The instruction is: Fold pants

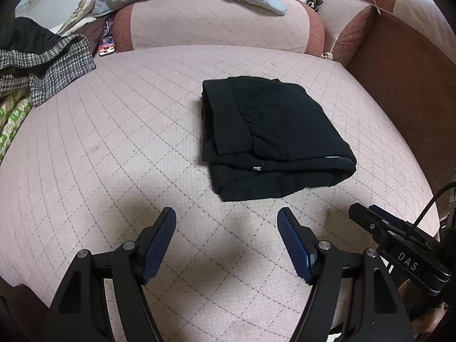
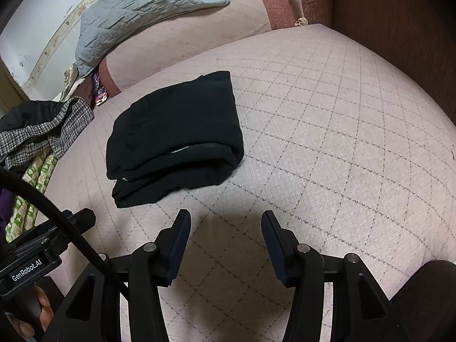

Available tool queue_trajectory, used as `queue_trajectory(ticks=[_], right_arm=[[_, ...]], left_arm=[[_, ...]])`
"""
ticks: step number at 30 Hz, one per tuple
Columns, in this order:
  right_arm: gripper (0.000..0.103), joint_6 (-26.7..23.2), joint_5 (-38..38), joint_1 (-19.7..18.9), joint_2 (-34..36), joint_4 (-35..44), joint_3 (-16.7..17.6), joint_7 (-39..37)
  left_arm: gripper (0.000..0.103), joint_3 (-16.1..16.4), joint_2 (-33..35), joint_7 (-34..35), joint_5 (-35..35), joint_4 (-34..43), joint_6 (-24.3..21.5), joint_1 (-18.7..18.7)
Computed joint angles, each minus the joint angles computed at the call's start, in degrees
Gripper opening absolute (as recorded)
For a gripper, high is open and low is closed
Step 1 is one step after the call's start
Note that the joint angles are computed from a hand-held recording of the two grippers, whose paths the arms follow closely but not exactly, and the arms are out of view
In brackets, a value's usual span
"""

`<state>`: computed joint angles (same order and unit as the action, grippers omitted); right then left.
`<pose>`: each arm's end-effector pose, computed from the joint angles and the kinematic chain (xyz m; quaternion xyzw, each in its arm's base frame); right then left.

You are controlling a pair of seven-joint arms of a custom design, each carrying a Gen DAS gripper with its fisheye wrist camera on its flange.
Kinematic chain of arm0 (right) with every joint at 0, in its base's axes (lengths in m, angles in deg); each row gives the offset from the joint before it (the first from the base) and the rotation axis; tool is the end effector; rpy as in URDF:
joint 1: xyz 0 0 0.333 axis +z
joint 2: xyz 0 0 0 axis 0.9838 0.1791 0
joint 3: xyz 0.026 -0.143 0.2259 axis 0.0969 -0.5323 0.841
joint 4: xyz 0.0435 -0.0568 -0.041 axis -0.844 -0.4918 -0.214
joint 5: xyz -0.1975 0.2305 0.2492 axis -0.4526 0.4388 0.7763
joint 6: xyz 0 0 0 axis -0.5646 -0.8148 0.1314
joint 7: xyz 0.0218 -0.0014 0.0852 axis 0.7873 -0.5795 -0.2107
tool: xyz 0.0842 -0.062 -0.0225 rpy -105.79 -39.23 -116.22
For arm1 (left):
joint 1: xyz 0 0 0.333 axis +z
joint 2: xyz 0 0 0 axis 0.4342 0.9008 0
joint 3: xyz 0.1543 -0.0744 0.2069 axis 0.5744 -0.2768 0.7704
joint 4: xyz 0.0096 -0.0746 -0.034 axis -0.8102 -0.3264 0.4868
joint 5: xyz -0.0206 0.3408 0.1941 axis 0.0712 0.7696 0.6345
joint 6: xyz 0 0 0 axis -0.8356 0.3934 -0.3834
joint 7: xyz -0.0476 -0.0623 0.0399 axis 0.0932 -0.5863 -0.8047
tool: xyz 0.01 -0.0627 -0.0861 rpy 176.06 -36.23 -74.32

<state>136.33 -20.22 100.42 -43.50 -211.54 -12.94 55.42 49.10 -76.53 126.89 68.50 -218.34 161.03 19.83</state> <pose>0.4404 0.2472 0.3905 -0.6445 0.6725 -0.0857 0.3536 0.4238 -0.0490 0.5047 -0.6898 0.6626 -0.2308 0.1785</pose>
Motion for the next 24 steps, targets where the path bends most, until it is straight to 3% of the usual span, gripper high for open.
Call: queue_trajectory(ticks=[5, 7, 11, 15, 17, 20, 24], right_arm=[[0.056, 0.2, -0.5, -0.2, 0.7, 0.3, 0.0, 0.0], [0.056, 0.3, 0.0, 0.1, 0.7, 0.6, -0.7, -1.0], [0.057, 0.7, 7.1, 3.8, 0.5, 1.9, -5.2, -8.5], [0.065, 0.1, 14.4, 4.9, 3.5, 7.8, -8.4, -17.0], [0.067, -1.3, 20.3, 5.4, 6.3, 11.9, -9.3, -23.2], [0.067, -5.9, 28.2, 3.4, 12.8, 20.5, -9.0, -30.6], [0.067, -11.8, 34.3, -1.4, 20.6, 30.0, -6.0, -34.5]], left_arm=[[0.073, 0.8, 1.2, 0.5, -1.3, 0.4, -0.6, -0.3], [0.073, 3.0, 2.2, 2.5, -4.1, 1.0, -0.8, -1.4], [0.073, 8.9, 6.7, 9.1, -14.8, 4.7, -1.5, -3.9], [0.073, 10.6, 12.8, 16.0, -22.3, 9.6, -1.0, -4.4], [0.073, 12.5, 17.9, 20.8, -28.2, 14.3, -3.9, -5.6], [0.073, 14.0, 25.6, 26.0, -36.8, 21.1, -9.3, -5.7], [0.083, 12.8, 29.8, 31.5, -44.3, 25.2, -11.4, -4.0]])
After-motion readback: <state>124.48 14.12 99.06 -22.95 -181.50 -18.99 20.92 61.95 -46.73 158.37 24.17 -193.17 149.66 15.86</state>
